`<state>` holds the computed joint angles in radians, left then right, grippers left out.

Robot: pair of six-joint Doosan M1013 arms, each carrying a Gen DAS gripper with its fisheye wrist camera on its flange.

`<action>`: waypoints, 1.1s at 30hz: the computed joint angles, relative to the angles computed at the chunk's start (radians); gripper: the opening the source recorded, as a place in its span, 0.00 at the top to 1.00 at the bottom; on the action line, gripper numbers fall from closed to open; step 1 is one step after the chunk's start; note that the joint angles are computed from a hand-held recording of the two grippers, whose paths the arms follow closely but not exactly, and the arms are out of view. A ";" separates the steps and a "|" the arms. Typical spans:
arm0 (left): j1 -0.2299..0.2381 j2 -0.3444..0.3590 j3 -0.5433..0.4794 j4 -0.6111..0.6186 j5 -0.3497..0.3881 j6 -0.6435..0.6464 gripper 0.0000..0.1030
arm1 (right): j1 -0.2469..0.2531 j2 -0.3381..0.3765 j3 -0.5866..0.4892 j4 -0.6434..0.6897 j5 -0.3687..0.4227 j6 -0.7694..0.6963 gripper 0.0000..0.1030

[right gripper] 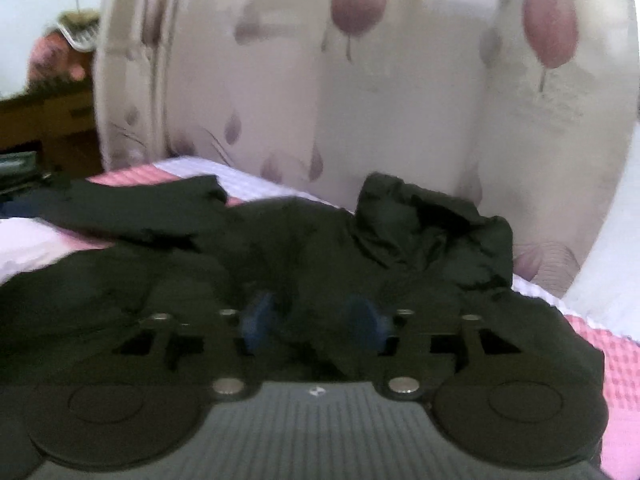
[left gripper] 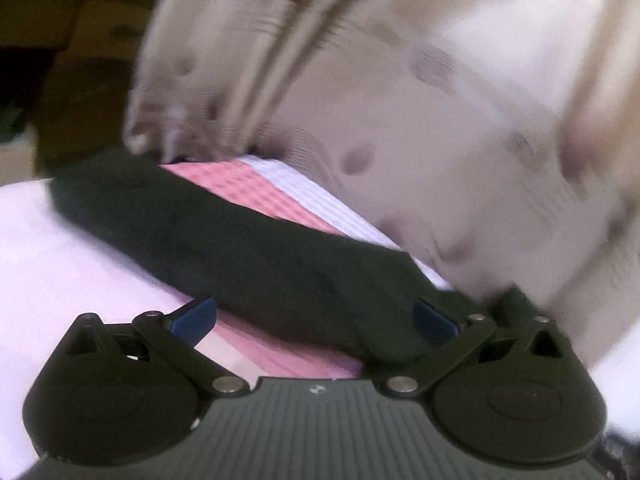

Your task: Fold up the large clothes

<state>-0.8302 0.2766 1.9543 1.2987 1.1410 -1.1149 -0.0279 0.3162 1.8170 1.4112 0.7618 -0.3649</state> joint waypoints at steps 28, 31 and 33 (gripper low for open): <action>0.158 -0.045 -0.039 -0.076 -0.002 0.050 0.97 | -0.181 -0.075 0.108 0.036 0.127 0.088 0.30; 0.113 -0.023 -0.136 0.037 0.035 0.164 0.97 | -0.200 -0.073 0.111 0.075 0.142 0.102 0.30; 0.092 0.003 -0.207 0.104 0.028 0.242 0.97 | -0.213 -0.071 0.113 0.092 0.148 0.117 0.30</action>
<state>-0.7381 0.2797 1.7476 1.4027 1.1685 -0.8733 -0.2413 0.2452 1.9303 1.5031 0.9095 -0.2477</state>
